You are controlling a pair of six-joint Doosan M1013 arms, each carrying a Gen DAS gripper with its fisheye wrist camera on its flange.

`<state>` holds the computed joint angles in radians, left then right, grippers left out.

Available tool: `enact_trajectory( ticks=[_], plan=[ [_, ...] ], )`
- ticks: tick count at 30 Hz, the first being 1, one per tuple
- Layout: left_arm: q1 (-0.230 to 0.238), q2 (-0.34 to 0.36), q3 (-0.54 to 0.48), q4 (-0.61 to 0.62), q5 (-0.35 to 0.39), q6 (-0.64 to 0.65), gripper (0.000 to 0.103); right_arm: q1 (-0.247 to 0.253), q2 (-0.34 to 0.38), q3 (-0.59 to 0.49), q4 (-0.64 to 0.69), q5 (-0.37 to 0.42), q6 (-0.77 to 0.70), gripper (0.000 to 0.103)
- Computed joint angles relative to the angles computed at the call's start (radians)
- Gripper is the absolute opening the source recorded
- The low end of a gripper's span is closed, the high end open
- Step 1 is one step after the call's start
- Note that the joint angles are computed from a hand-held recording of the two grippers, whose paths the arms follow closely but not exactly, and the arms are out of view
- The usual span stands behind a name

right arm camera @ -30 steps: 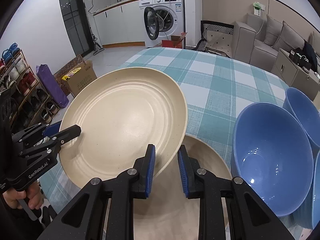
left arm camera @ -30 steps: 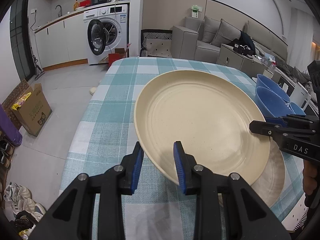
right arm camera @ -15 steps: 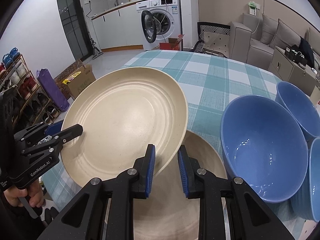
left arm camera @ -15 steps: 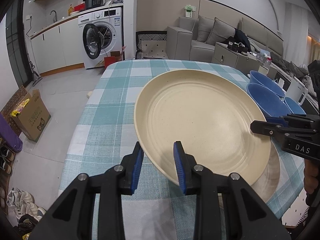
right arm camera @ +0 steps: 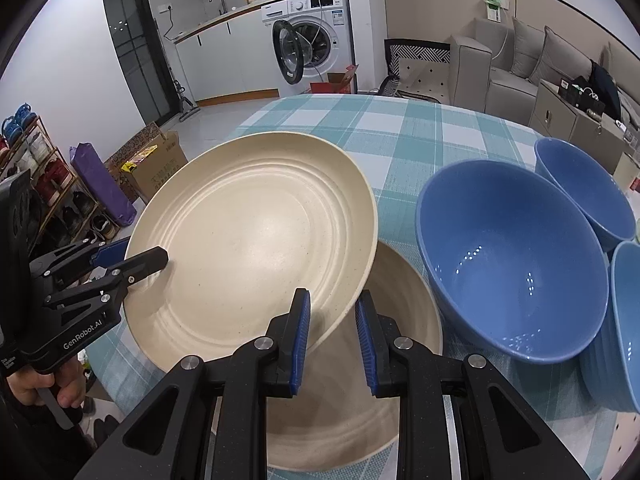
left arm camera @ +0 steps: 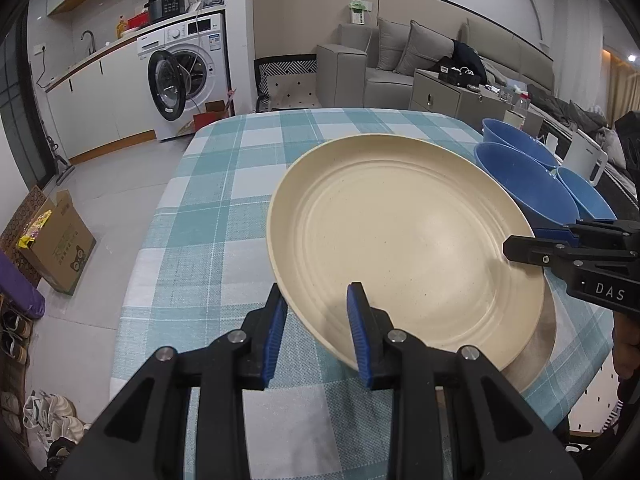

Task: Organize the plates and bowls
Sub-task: 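Lift the gripped cream plate and carry it over the plate stack, then lower the held cream plate onto the stacked cream plates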

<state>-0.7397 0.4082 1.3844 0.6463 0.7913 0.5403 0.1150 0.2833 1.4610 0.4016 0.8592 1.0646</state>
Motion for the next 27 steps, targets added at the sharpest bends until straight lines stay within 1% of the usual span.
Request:
enact_trajectory(
  ticks=[7, 27],
  plan=[
    [-0.006, 0.010, -0.012, -0.021, 0.012, 0.042, 0.029, -0.004, -0.016, 0.026, -0.017, -0.011, 0.010, 0.024],
    [-0.009, 0.028, -0.032, -0.092, 0.024, 0.139, 0.029, -0.022, -0.049, 0.078, -0.035, -0.004, 0.021, 0.025]
  ],
)
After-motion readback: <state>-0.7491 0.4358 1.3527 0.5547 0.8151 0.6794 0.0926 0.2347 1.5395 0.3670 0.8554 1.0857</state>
